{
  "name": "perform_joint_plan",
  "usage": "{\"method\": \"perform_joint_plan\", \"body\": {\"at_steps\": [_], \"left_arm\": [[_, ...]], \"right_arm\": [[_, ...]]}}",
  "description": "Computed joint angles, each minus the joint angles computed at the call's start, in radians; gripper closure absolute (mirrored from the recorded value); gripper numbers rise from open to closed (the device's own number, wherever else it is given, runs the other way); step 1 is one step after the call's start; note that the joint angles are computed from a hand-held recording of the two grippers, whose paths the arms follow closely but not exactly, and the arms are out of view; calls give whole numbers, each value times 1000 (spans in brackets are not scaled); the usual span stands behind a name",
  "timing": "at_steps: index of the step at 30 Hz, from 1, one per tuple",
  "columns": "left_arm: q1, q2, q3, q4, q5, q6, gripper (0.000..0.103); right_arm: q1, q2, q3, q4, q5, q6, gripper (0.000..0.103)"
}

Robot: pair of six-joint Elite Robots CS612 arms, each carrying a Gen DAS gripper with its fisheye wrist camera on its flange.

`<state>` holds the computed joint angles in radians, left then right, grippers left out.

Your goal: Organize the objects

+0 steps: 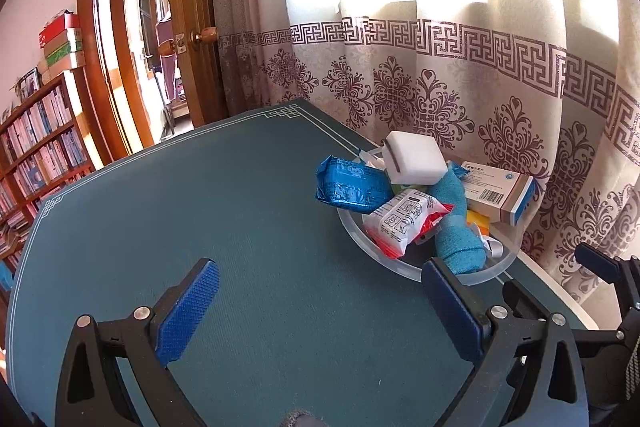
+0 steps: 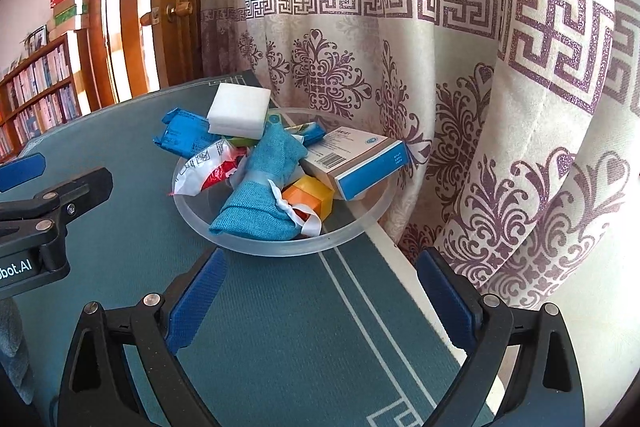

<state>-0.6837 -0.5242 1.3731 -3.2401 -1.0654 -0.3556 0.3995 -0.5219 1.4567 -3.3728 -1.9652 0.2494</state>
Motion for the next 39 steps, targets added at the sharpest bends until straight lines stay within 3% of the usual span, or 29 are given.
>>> {"method": "perform_joint_plan", "body": {"at_steps": [9, 13, 39], "left_arm": [[1, 4, -6, 24, -29, 7, 0], [-1, 5, -9, 33, -29, 20, 0], [-9, 11, -8, 31, 1, 45, 0]], "right_arm": [[1, 12, -19, 20, -16, -19, 6], [9, 22, -43, 35, -63, -61, 6], [5, 37, -68, 52, -63, -28, 6]]}}
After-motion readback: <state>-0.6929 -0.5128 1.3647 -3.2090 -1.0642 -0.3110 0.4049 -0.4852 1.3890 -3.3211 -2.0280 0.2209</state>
